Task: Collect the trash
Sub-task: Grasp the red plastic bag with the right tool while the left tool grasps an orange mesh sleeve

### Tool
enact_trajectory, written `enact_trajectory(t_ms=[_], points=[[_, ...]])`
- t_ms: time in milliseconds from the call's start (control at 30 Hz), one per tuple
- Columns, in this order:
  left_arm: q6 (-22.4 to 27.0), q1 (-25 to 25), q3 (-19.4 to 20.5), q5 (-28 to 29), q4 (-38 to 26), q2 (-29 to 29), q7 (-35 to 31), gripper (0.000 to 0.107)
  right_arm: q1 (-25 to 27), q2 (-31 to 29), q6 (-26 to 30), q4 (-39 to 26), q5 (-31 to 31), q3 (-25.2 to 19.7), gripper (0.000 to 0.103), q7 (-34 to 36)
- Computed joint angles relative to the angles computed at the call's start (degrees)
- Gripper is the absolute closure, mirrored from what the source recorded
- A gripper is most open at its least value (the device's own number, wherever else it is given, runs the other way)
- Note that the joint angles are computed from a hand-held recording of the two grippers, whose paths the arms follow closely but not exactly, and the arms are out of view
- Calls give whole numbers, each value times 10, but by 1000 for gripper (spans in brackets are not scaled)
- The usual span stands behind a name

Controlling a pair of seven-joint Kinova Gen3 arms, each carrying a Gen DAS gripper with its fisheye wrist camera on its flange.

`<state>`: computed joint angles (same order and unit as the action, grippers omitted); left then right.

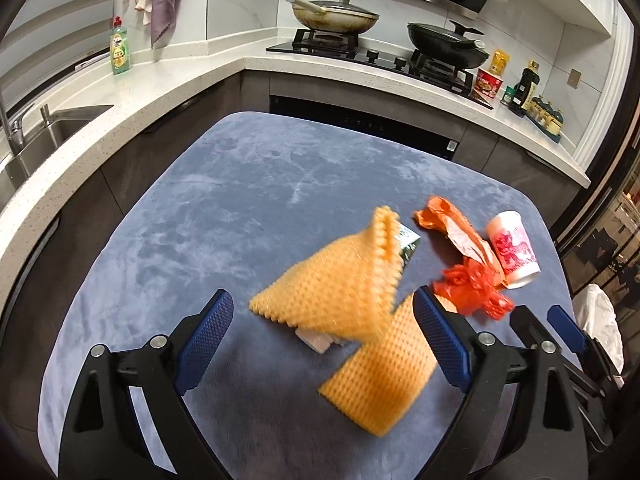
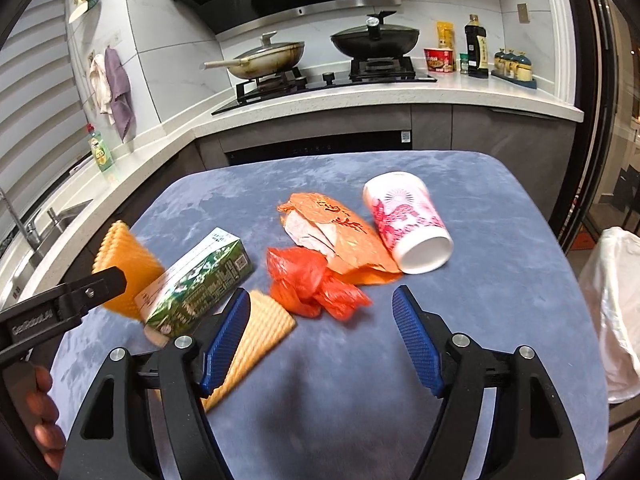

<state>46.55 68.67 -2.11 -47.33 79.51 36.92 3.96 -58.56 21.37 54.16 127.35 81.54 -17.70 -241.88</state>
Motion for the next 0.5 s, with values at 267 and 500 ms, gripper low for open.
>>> enact_trajectory(t_ms=[267,500], points=[[-40,-22,0,7,6,2,-16,43,41,37,-50,-30,33,20,32,25],[-62,-23,-5,25,6,6,-41,76,63,60,-78,-43,48,31,38,27]])
